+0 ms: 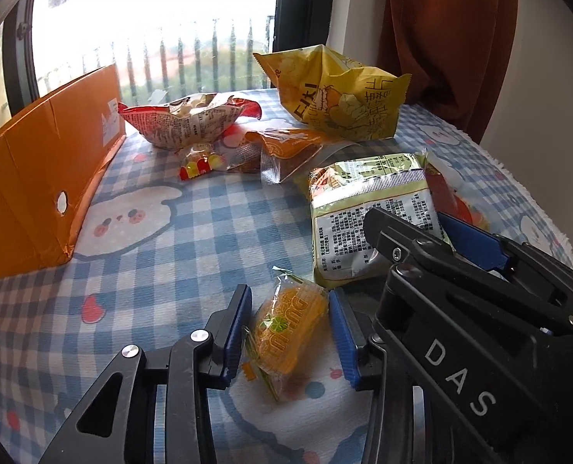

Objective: Organize snacks
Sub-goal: 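Grasp the orange jelly packet with left tool while right tool grasps green noodle packet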

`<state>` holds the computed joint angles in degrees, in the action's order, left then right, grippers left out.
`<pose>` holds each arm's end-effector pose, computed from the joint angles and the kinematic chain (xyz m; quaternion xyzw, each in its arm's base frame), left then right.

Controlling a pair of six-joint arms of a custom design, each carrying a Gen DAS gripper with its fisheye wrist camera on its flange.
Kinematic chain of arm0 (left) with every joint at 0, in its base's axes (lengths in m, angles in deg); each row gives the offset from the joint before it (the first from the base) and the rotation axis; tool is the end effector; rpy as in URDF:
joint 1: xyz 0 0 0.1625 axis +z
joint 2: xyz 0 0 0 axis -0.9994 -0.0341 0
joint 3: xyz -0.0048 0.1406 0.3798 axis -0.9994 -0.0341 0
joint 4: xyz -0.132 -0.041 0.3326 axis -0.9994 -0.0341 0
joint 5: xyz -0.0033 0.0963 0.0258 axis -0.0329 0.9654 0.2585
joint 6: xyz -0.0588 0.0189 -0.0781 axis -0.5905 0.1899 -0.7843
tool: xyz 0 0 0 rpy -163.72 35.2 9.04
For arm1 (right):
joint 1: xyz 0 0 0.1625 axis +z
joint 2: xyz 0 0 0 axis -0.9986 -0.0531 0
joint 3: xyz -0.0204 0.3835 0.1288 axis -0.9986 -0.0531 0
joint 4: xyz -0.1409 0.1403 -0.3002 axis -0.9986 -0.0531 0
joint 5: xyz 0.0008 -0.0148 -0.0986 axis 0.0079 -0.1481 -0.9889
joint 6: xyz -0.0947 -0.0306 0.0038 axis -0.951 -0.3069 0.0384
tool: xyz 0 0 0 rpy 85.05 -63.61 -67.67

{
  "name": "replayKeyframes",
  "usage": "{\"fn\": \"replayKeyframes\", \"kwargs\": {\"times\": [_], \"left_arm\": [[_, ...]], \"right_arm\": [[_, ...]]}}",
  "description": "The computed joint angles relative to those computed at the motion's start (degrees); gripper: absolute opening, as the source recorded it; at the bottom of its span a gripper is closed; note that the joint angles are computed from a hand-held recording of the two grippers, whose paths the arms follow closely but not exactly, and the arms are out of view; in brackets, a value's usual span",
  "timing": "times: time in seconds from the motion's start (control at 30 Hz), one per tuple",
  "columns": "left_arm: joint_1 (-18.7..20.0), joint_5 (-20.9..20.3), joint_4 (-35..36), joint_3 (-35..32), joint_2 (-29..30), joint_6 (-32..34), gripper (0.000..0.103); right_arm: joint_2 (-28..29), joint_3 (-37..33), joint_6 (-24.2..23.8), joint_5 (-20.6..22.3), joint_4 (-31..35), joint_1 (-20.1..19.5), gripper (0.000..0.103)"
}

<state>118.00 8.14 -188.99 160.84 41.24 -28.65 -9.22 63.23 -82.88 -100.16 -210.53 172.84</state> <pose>-0.2170 -0.3585 -0.0350 0.2681 0.8880 -0.2652 0.2632 0.0668 -0.3373 0.0921 0.0691 -0.8574 0.4036 0.3119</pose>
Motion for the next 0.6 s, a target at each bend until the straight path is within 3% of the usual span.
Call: {"fn": "replayKeyframes", "kwargs": {"times": [0.13,0.43,0.53,0.6], "left_arm": [[0.18,2.25,-0.78,0.78,-1.05,0.38,0.041],[3.97,1.44,1.3,0.01,-3.88,-0.1,0.041],[5.43,0.31,2.77,-1.29,-4.55,0.26,0.041],[6.16,0.18,3.09,-2.05,-4.56,0.77,0.041]], "right_arm": [[0.02,-0.79,0.42,0.32,1.69,1.33,0.046],[-2.2,-3.15,3.4,-0.42,7.56,3.39,0.042],[-2.93,-5.12,4.32,-2.66,10.51,4.18,0.051],[-3.81,-7.04,5.43,-5.2,15.31,4.41,0.068]]}}
